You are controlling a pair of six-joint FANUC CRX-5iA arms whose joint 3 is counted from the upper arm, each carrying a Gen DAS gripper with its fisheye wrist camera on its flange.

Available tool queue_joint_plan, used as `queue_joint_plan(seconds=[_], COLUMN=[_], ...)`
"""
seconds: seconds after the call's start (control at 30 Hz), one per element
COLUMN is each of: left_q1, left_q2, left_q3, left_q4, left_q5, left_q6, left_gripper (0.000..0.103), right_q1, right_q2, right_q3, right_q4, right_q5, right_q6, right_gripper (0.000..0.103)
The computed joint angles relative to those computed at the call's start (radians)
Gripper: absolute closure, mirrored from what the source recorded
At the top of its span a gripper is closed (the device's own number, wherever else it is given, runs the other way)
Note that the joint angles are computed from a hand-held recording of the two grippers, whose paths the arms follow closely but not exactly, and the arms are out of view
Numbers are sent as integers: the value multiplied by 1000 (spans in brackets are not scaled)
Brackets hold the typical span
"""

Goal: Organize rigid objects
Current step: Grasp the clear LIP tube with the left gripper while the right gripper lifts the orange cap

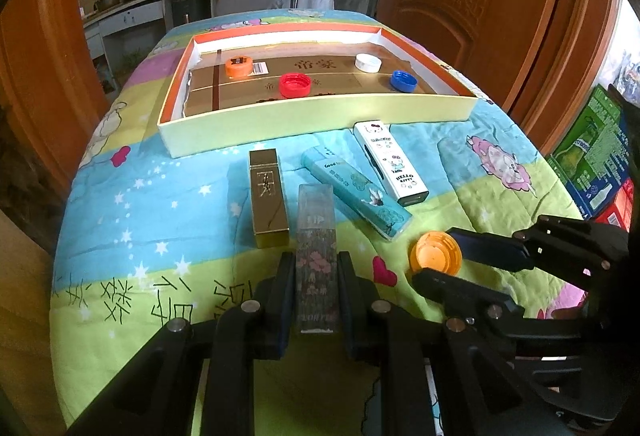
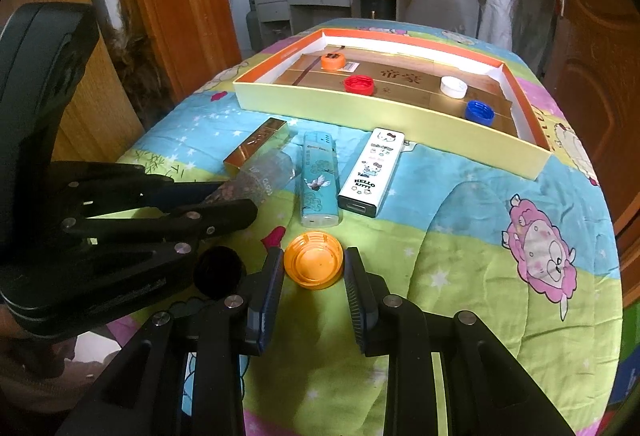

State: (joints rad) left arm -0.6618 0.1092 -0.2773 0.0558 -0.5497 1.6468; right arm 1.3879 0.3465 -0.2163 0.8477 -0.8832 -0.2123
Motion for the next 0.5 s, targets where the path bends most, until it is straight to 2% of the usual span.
queue_joint_plan(seconds=[0.27,0.5], left_q1=[20,6], left_q2=[-25,-57], left_q3=[-66,-76], left_q4=[108,85], left_q5=[70,101], left_q6=[-85,-80], left_gripper=[83,83], right_q1=[-1,-3], right_q2=[-8,-24], right_q3=[-10,-30], right_q4=[0,24], right_q5=[5,13], right_q6=[-12,-44], right_gripper=[72,72])
